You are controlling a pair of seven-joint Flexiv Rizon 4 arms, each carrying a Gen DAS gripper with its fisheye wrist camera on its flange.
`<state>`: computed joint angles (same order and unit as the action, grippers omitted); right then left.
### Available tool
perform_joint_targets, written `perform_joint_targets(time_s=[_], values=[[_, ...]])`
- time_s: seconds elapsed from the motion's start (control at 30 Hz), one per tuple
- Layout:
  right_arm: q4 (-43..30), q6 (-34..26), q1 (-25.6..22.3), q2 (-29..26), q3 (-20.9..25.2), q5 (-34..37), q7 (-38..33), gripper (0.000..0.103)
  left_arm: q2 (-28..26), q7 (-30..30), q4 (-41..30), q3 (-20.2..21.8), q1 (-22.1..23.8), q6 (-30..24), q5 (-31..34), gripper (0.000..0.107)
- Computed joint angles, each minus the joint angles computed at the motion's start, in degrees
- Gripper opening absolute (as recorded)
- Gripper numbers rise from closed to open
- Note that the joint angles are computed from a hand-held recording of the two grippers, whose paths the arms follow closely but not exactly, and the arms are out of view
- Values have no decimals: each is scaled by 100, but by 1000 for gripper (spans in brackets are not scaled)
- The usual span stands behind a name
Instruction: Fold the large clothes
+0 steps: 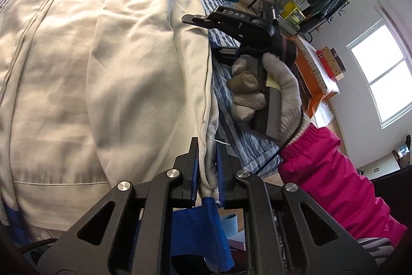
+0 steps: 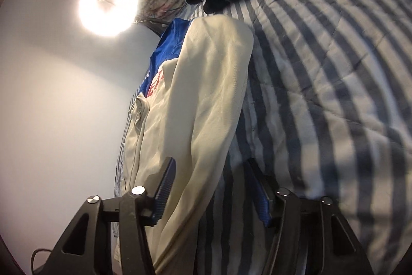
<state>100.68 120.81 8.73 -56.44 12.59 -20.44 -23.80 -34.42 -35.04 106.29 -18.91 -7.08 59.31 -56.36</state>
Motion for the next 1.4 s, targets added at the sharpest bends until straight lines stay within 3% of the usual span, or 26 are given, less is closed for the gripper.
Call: perform_joint_targets(time_s=[0.03, 0.07, 0.17, 0.27, 0.4, 0.57, 0.7, 0.87, 1.07, 1.13, 1.17, 1.2, 1.23, 1.4], values=[[-97, 1, -102, -80, 120, -142, 42, 40, 25, 25, 22, -8, 18, -2, -31, 10], [-205, -5, -263, -181, 302, -394, 103, 20, 53, 57, 47, -14, 44, -11, -77, 10], [-244, -477, -17, 50, 59, -385, 102, 5, 170, 224, 177, -35, 112, -19, -309, 10], [-287, -1402, 275, 469, -158, -286, -74, 2, 288, 399, 286, 6, 160, -98, -586, 10], [-616, -3107, 593, 971, -260, -410, -390, 2, 464, 637, 433, 132, 167, -206, -917, 10], [-1469, -5026, 976, 1117, -234, -482, -983, 1, 685, 899, 611, 362, 189, -438, -1262, 10], [-2302, -6175, 1440, 918, -415, -503, -1489, 1, 701, 829, 615, 600, 259, -661, -1275, 10], [-3515, -7070, 1950, 280, -620, -327, -2034, 1, 586, 693, 579, 762, 398, -686, -1184, 10], [-5011, -7573, 2262, -695, -693, 162, -2603, 2, 414, 477, 593, 811, 526, -440, -1039, 10], [-5295, -7490, 2254, -918, -596, 431, -2855, 10, 370, 404, 612, 815, 585, -406, -952, 10], [-5389, -7428, 2231, -992, -517, 588, -3001, 20, 345, 389, 625, 820, 604, -358, -904, 10], [-5381, -7336, 2209, -995, -454, 748, -3114, 34, 328, 370, 635, 808, 629, -328, -877, 10], [-5262, -7119, 2155, -935, -342, 950, -3263, 37, 316, 341, 640, 795, 656, -326, -847, 10], [-4128, -5848, 1866, -249, -127, 1529, -3841, 39, 223, 252, 582, 709, 741, -231, -722, 10]])
